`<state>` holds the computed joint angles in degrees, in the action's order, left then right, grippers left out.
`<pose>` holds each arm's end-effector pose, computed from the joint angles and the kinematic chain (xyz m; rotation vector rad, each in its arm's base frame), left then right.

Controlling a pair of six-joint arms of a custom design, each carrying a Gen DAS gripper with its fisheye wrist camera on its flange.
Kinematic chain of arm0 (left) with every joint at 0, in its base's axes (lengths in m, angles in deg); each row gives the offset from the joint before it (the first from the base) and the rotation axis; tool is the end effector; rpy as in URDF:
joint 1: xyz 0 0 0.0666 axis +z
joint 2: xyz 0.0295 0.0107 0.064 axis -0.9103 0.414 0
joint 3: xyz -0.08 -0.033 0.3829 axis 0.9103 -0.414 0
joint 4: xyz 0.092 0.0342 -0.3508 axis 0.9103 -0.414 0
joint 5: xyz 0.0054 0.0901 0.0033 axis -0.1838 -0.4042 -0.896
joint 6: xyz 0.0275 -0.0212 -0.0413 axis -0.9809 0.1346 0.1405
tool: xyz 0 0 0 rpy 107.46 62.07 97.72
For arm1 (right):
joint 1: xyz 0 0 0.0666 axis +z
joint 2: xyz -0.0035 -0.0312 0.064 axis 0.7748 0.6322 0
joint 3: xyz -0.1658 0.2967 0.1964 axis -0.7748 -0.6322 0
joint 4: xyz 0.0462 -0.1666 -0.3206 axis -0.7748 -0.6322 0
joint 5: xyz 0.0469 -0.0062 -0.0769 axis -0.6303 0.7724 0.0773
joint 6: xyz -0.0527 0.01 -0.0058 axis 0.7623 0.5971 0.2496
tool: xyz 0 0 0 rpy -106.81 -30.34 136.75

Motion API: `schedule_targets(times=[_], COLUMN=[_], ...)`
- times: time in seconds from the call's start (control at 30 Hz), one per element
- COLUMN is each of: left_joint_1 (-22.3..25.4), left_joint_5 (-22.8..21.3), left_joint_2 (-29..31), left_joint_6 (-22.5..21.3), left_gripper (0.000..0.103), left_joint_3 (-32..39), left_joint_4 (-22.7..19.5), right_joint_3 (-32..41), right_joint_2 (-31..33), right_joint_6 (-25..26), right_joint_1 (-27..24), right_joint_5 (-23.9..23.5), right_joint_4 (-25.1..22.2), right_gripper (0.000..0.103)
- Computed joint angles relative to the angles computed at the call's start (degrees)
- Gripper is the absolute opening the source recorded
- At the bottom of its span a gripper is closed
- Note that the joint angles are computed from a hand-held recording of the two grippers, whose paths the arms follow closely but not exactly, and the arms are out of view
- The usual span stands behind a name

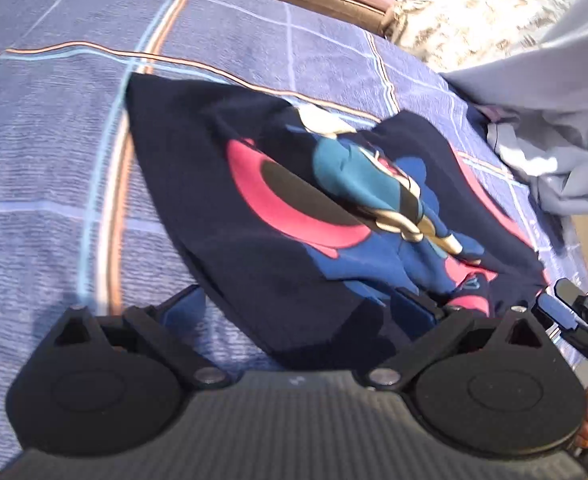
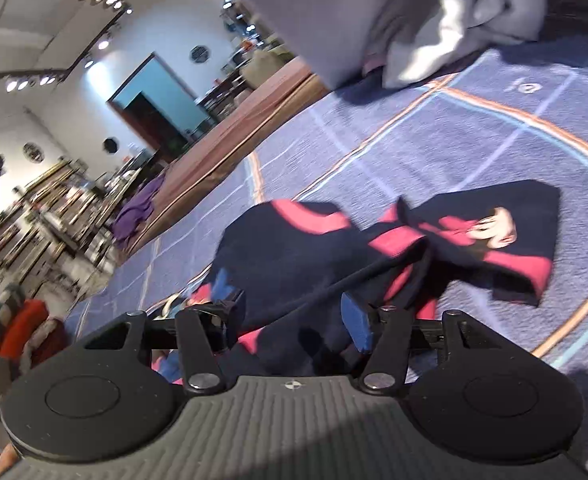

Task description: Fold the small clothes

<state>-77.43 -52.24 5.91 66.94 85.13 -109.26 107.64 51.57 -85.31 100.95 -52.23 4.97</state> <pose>0.4041 -0.0976 0.4306 0.0639 2.5857 -0.6083 0.2745 0.3064 0.4083 0.3960 2.1432 0.6871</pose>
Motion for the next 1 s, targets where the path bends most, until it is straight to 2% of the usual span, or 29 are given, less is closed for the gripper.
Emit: schedule_targets(times=[0.03,0.07,0.1,0.13,0.2,0.27,0.33,0.43,0.47,0.5,0.57,0.6,0.63,0.7,0.73,0.77,0.8,0.87,0.93,1.0], left_joint_1=[-1.0,-1.8,-2.0,-1.7,-1.7,-0.9,0.7,2.1,2.1,2.2,2.7,2.8,2.9,3.8,4.5,5.3,6.4,9.6,14.0,19.0], left_joint_5=[-1.7,-2.7,-1.3,1.2,2.4,2.3,2.6,2.2,0.8,0.2,0.8,0.8,0.9,1.0,0.8,0.4,-0.2,-1.4,-3.1,-5.7], left_joint_2=[0.0,-0.1,0.5,1.0,-0.1,-1.2,-2.1,-0.9,-0.8,-0.8,-1.6,-1.9,-2.1,-3.1,-3.7,-4.6,-5.5,-7.5,-10.1,-12.6], left_joint_6=[0.0,-0.1,-0.6,-0.6,-0.8,-2.6,-2.0,-2.9,-2.6,-2.6,-2.3,-2.0,-2.0,-3.0,-3.6,-4.2,-4.7,-5.3,-4.9,-4.1], left_gripper=[0.094,0.071,0.041,0.03,0.02,0.017,0.017,0.02,0.033,0.053,0.067,0.067,0.067,0.068,0.068,0.068,0.069,0.069,0.069,0.074], left_joint_3=[-0.5,-1.0,-0.4,0.5,1.0,1.9,2.3,4.5,4.8,4.8,3.8,3.5,3.2,2.0,1.5,0.8,0.3,-0.4,-0.8,-0.4], left_joint_4=[1.2,2.4,1.8,0.8,0.1,0.1,1.4,0.0,-0.4,-0.8,-0.2,-0.7,-1.2,-2.6,-3.3,-3.9,-4.6,-5.8,-6.0,-5.6], right_joint_3=[0.7,1.6,2.1,2.5,3.9,4.1,5.6,9.2,10.6,12.1,15.3,16.8,18.6,24.6,27.2,29.0,29.5,31.5,37.0,44.7], right_joint_2=[0.7,1.8,2.9,3.9,5.6,6.0,6.3,7.3,7.9,8.6,10.6,11.9,13.5,18.6,21.0,22.8,23.7,25.4,28.7,33.4], right_joint_6=[1.1,0.8,0.0,-1.1,-4.7,-5.8,-1.7,8.7,12.9,17.3,25.4,28.4,29.3,28.9,29.2,29.7,30.2,31.1,36.2,40.8], right_joint_1=[0.3,0.4,0.5,0.7,1.4,2.0,2.9,5.0,5.6,6.4,7.0,7.3,7.6,7.0,6.8,6.7,6.6,6.1,6.5,7.5], right_joint_5=[-3.3,-6.5,-8.2,-9.0,-9.1,-10.6,-12.3,-14.5,-15.2,-16.2,-20.7,-22.7,-22.9,-26.0,-27.3,-27.5,-28.0,-32.3,-35.5,-33.8], right_joint_4=[0.1,-0.1,0.1,0.6,-0.7,0.3,-1.0,-3.5,-3.9,-4.5,-6.1,-6.9,-8.9,-17.7,-21.6,-23.7,-23.2,-20.7,-20.8,-21.4], right_gripper=[0.095,0.103,0.103,0.103,0.103,0.103,0.103,0.103,0.103,0.103,0.103,0.103,0.103,0.099,0.091,0.059,0.023,0.023,0.019,0.016])
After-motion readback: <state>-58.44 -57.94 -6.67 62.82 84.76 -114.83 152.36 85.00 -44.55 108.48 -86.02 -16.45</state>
